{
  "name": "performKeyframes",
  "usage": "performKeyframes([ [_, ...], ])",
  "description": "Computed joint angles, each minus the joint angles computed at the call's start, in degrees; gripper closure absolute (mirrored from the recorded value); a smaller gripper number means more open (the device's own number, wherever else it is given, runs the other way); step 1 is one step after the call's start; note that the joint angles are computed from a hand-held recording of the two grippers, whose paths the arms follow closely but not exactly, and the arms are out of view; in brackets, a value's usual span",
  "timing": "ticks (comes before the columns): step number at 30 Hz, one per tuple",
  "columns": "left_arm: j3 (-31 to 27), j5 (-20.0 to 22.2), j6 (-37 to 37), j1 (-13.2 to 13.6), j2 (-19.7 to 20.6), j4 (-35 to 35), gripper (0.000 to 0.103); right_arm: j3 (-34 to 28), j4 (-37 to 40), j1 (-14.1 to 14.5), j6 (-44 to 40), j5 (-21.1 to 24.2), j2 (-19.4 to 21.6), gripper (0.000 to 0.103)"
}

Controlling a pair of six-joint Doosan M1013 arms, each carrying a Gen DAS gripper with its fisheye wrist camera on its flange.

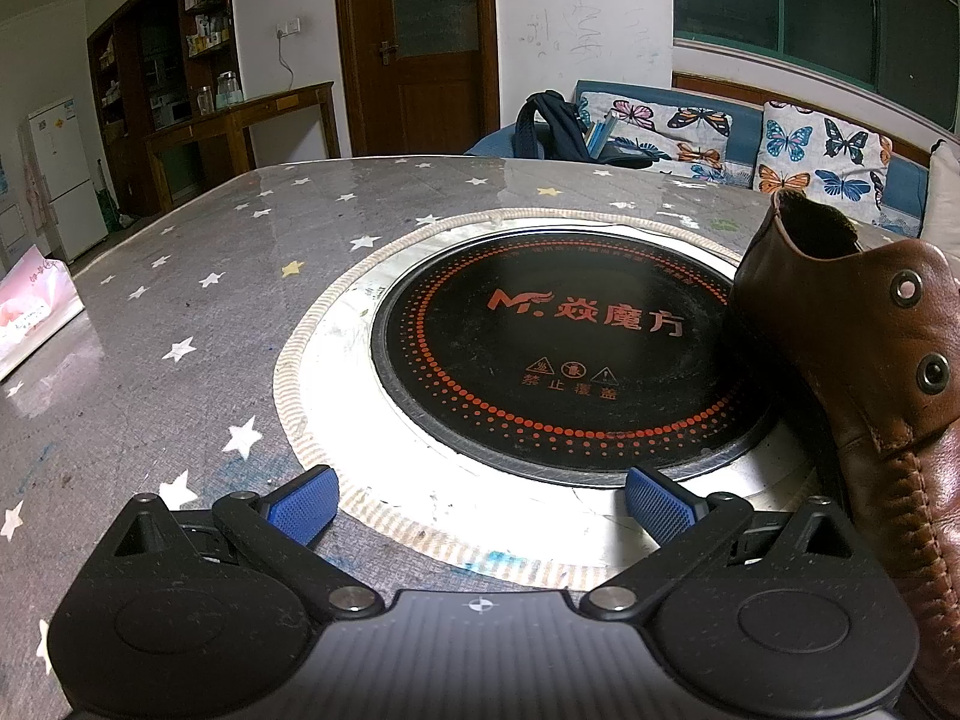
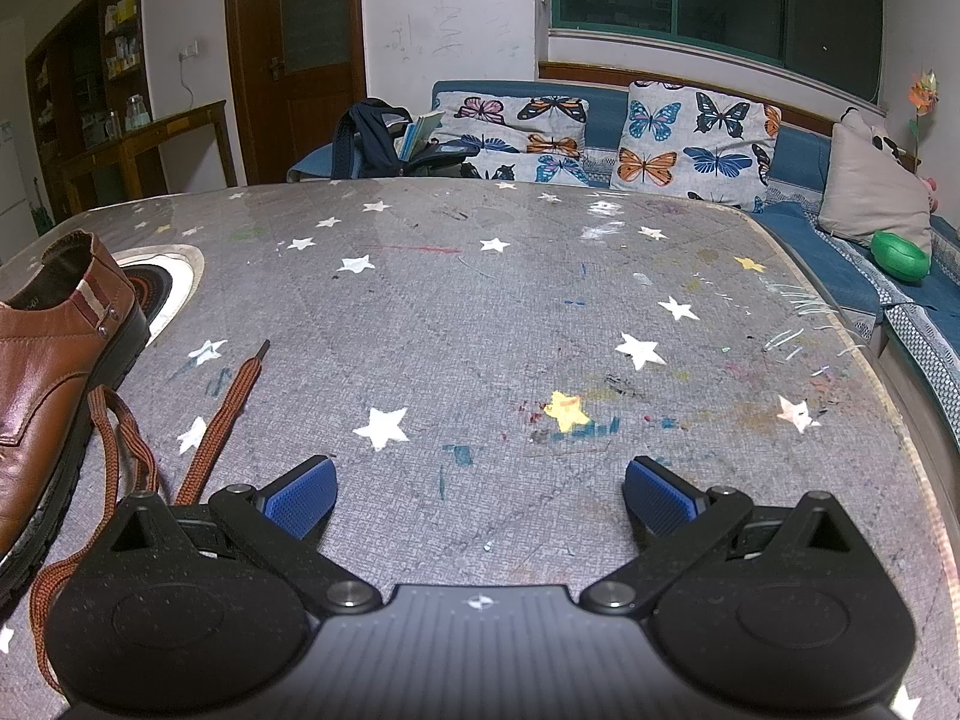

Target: Lace up shoes with both hands

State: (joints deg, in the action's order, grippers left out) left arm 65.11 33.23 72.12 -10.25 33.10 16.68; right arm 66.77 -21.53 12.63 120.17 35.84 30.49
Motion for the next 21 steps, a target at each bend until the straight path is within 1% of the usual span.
performKeyframes([
  [21,-0.12,-0.01,0.12,0.08,0.13,0.05,0.000,-0.36,0.07,0.20,-0.37,1.00,0.14,0.000],
])
